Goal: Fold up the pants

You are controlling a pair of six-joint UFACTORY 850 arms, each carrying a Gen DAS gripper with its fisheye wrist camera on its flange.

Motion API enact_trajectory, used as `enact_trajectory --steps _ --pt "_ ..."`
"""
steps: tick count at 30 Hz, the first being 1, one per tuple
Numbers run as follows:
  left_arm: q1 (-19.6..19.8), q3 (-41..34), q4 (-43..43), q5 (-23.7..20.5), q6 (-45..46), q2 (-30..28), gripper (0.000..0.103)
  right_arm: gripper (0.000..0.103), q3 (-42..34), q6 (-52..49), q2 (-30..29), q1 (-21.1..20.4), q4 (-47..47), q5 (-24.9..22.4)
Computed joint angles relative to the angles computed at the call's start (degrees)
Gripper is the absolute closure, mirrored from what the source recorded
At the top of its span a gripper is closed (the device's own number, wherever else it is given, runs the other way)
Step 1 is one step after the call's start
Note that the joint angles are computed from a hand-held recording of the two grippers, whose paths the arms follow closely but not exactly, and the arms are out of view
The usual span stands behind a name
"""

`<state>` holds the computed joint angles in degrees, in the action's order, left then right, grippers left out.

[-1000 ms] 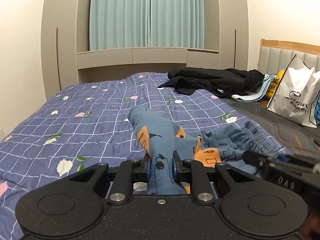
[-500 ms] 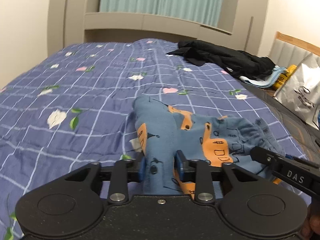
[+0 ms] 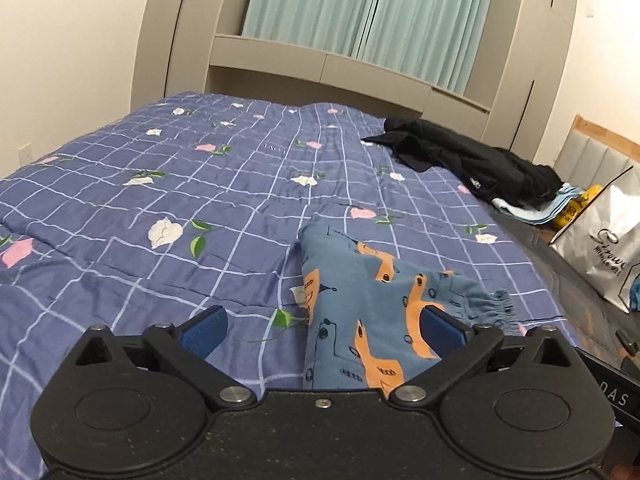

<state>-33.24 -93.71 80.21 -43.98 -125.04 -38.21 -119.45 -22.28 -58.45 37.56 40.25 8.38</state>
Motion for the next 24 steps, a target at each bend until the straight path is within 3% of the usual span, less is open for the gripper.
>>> enact_trajectory --steps 6,14,24 --pt "-2.57 4.29 2.15 -2.12 -1.77 2.91 0.001 0.000 10.64 11.92 6.93 0.81 -13.18 4.63" --pt "-5.99 10.17 4.04 -5.11 -4.46 5.71 0.001 0.000 21.37 6.16 13.70 2.37 -10.21 9.00" --pt "-7.36 13.53 3.14 -5.26 -5.69 7.14 0.001 0.000 28.06 3.87 17.22 3.57 -8.33 11.22"
